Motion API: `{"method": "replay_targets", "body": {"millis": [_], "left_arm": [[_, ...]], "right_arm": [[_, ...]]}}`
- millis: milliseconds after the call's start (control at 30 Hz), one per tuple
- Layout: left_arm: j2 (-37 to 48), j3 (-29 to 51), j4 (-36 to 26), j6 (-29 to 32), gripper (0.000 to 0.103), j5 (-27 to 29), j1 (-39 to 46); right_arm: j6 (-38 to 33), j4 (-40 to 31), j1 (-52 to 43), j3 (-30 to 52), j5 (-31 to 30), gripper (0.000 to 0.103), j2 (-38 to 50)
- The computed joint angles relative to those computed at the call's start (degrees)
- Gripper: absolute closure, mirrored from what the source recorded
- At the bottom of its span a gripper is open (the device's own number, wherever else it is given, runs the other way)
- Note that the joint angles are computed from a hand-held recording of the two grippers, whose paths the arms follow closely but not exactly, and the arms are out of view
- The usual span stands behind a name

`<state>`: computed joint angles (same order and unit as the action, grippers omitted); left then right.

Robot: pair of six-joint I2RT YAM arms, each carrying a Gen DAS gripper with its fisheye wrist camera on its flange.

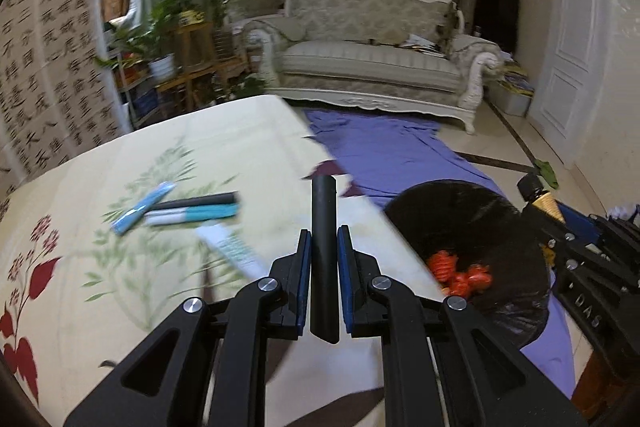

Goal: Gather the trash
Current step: 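Carry both tools over the black bin and open them to drop the items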

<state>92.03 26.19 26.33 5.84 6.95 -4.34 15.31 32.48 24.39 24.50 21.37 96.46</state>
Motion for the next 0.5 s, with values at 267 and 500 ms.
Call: {"method": "replay_targets", "body": {"millis": [267, 500], "left_arm": [[5.7, 4.4, 1.7, -1.7, 0.089, -4.6, -8.3], [11.1, 9.4, 0.5, -2.5, 0.089, -7.2, -12.0]], "right_arm": [[-1.9, 5.9, -7.7, -1.2, -4.9, 0.080, 3.9], [-2.6, 8.9, -12.3, -0.2, -9.2, 0.080, 8.1]]}}
